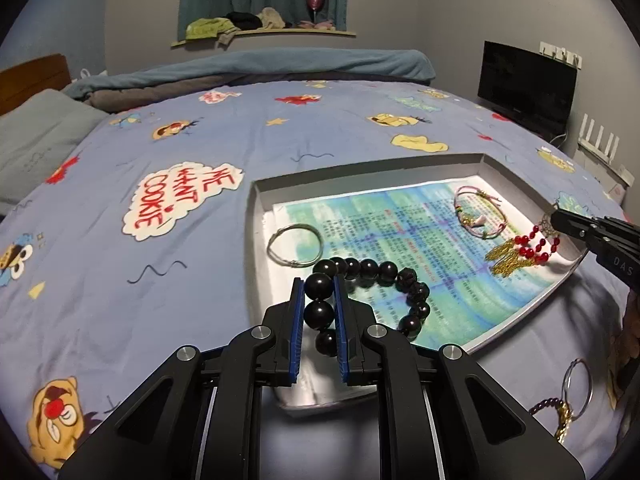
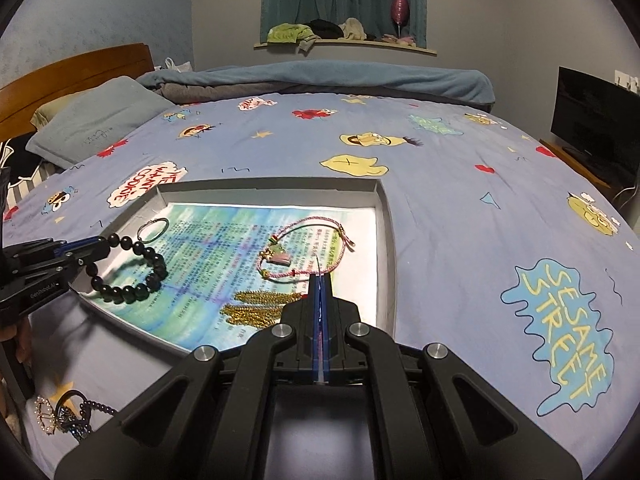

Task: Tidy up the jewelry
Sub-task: 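Lower both held items into the grey tray and open both tools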

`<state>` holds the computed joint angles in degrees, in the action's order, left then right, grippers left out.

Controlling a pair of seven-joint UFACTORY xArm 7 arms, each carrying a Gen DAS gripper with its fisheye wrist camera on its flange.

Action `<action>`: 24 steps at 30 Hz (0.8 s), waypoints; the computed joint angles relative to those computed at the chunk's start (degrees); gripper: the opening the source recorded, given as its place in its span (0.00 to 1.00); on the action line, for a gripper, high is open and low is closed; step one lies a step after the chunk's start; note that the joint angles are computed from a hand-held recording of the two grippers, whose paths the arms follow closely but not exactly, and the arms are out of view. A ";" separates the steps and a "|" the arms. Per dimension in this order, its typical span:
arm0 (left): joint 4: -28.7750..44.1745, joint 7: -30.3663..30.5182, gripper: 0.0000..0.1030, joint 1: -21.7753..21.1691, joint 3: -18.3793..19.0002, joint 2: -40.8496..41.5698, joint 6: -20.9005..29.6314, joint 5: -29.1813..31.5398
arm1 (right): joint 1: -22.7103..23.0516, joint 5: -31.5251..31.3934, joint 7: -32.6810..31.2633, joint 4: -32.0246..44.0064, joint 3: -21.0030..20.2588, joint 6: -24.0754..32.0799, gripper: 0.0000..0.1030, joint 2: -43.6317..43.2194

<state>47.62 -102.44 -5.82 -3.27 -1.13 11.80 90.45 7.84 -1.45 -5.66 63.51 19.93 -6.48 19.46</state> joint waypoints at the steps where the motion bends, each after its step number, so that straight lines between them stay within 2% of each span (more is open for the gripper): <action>1: -0.40 1.07 0.15 -0.03 -0.02 -0.30 0.46 -1.16 | 0.25 -0.03 0.07 -0.06 -0.34 0.04 0.00 -0.05; 10: -1.46 8.82 0.15 -0.09 -0.57 -0.53 3.02 -8.16 | 5.19 -0.21 1.26 -0.03 -5.69 0.71 0.00 -0.19; 20: -1.25 9.17 0.17 -0.25 -0.55 -0.19 3.83 -8.84 | 7.75 -0.15 2.50 0.99 -8.61 1.57 0.01 0.59; 24: -1.20 8.13 0.22 -0.17 -0.42 -0.12 3.38 -8.01 | 8.04 -0.27 2.70 0.79 -8.97 0.85 0.03 0.52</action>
<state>46.42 -94.31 -5.98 -3.69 -1.24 15.19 82.44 15.89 -1.72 -2.96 64.30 10.96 -5.62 19.98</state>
